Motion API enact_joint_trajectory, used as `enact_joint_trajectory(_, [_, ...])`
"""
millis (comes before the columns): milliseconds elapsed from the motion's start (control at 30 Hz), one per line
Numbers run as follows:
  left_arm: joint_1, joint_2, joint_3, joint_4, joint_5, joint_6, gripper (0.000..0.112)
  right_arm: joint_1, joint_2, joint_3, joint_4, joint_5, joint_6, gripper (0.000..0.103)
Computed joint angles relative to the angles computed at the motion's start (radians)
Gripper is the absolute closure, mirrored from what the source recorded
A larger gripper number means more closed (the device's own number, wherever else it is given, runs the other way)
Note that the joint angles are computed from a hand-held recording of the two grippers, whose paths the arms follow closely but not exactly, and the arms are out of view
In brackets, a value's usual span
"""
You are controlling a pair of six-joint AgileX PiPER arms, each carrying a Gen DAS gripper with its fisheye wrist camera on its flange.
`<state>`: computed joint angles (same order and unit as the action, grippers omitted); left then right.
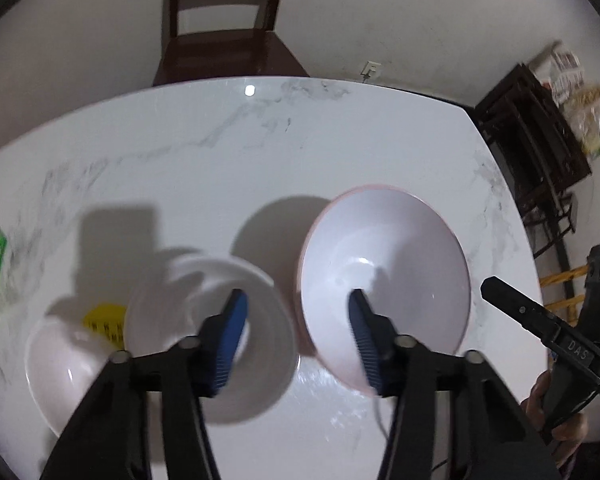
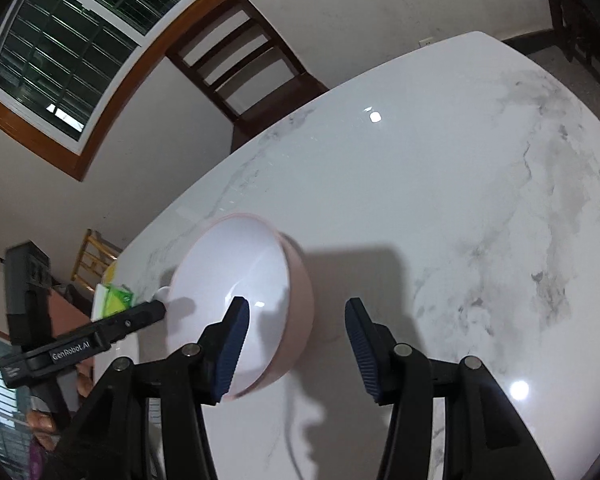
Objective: Organize plates and bowls
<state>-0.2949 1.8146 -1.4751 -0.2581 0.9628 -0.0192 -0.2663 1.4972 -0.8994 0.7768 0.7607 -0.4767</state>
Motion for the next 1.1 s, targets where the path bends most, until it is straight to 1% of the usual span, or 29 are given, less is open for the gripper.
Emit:
enact_joint_trajectory(67, [-0.009,0.038,-0.048,0.006,0.026,0.027,0.085,0.008,0.024,-0.015,-0.009,-0.009,0.007,0.052])
enact_joint_trajectory(200, [-0.032,0.114,-0.144,0.064,0.083,0.033,0.085,0.024,0.051,-0.027,-0.017,-0.022,0.027,0.052])
enact_joint_trajectory(300, [-0.040,0.151,-0.183,0.083,0.099,0.031,0.083,0.038,0.082,-0.048,-0.037,-0.026,0.054,0.052])
enact_joint_trajectory(367, [-0.040,0.167,-0.198,0.068,0.099,0.042,0.083,0.052,0.081,-0.038,-0.054,-0.033,0.070,0.053])
enact_joint_trajectory(400, [-0.041,0.174,-0.206,0.060,0.105,0.049,0.085,0.060,0.085,-0.039,-0.069,-0.039,0.082,0.061])
enact_joint_trajectory(433, [-0.045,0.183,-0.213,0.060,0.107,0.050,0.091,0.071,0.102,-0.048,-0.089,-0.034,0.104,0.069])
enact_joint_trajectory(467, [-0.058,0.191,-0.219,0.089,0.108,0.027,0.104,0.067,0.113,-0.051,-0.069,-0.022,0.090,0.082])
enact_joint_trajectory(500, [-0.068,0.204,-0.232,0.110,0.119,0.008,0.109,0.066,0.121,-0.048,-0.050,-0.018,0.081,0.088])
enact_joint_trajectory(533, [-0.078,0.215,-0.234,0.127,0.129,-0.012,0.108,0.074,0.113,-0.040,-0.057,-0.035,0.083,0.089])
enact_joint_trajectory(567, [-0.092,0.213,-0.225,0.154,0.123,-0.031,0.108,0.083,0.099,-0.033,-0.071,-0.050,0.083,0.089])
enact_joint_trajectory(600, [-0.099,0.207,-0.212,0.167,0.115,-0.038,0.108,0.077,0.088,-0.022,-0.071,-0.047,0.081,0.089])
enact_joint_trajectory(667, [-0.101,0.169,-0.166,0.141,0.094,-0.041,0.109,0.042,0.064,0.005,-0.044,-0.024,0.056,0.090])
enact_joint_trajectory(733, [-0.099,0.117,-0.113,0.108,0.081,-0.046,0.109,-0.007,0.008,0.050,-0.001,0.018,0.000,0.091])
enact_joint_trajectory(800, [-0.126,0.037,-0.034,0.117,0.058,-0.063,0.108,-0.036,-0.084,0.103,-0.007,0.062,-0.017,0.090])
enact_joint_trajectory(967, [-0.215,-0.223,0.225,0.179,0.034,-0.144,0.107,-0.073,-0.304,0.217,-0.055,0.214,0.009,0.090])
enact_joint_trajectory(1033, [-0.230,-0.337,0.334,0.173,0.046,-0.171,0.106,-0.070,-0.403,0.266,-0.073,0.274,0.036,0.090])
enact_joint_trajectory(1100, [-0.219,-0.448,0.433,0.148,0.064,-0.184,0.106,-0.052,-0.514,0.322,-0.071,0.330,0.069,0.090])
